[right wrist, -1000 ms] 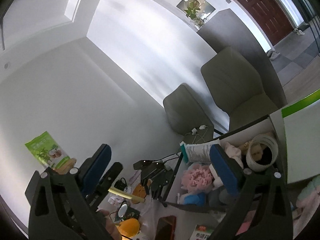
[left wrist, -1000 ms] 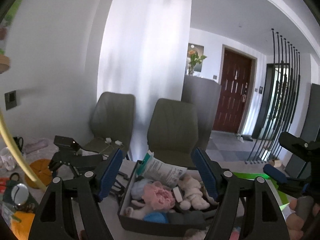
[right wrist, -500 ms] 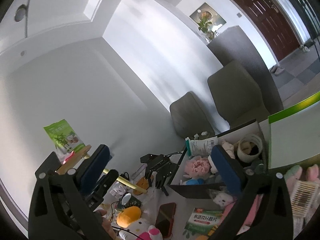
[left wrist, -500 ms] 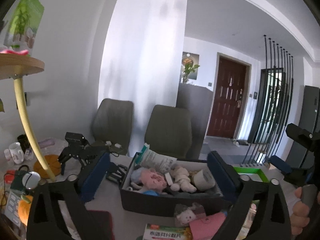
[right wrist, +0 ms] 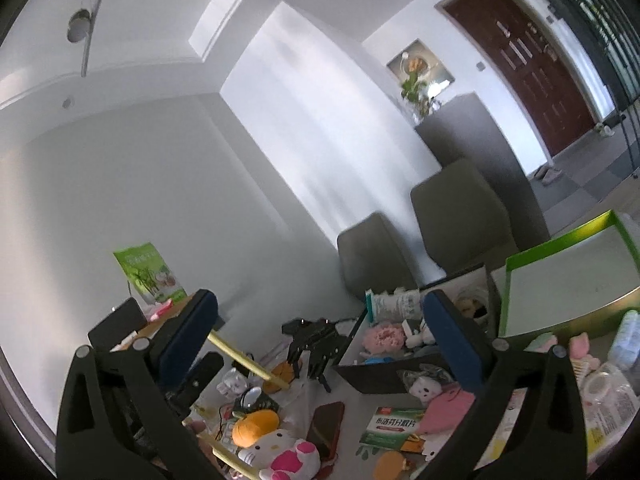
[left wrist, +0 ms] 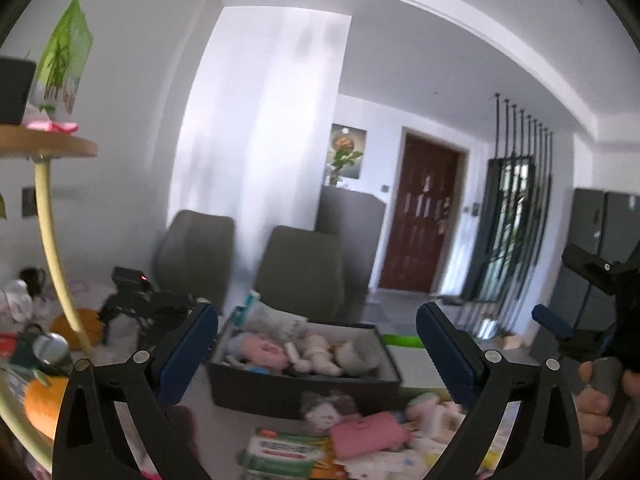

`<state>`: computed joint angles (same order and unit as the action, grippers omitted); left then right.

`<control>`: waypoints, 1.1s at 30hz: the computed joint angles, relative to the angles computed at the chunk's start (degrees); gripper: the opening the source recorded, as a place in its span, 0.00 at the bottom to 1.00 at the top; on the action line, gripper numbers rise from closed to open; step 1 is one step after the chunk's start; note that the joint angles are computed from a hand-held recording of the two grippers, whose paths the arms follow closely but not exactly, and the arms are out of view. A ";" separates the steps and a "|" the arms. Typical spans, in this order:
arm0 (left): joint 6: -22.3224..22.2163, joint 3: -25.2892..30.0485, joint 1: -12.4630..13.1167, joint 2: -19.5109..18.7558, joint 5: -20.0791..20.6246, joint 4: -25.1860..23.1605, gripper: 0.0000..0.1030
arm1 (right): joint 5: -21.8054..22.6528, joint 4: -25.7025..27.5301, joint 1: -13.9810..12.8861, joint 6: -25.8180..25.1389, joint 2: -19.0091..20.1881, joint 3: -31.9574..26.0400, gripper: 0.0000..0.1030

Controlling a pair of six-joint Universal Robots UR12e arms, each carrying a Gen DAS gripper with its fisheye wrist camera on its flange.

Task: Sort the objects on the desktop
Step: 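Withdraw the left gripper from the box back over the table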

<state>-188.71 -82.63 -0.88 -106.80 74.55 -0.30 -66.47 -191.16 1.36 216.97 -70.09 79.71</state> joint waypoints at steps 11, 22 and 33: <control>1.23 -8.06 0.17 3.86 -6.42 2.80 0.97 | -2.07 -2.77 -0.47 -4.76 -6.12 7.62 1.00; 1.48 -12.85 -1.08 4.77 -11.59 6.26 0.97 | -8.62 -9.13 -0.94 -14.10 -10.93 19.09 1.00; 5.17 -14.48 -3.89 4.40 -15.26 2.78 0.97 | -15.51 -5.63 -2.55 -22.34 -15.61 27.03 1.00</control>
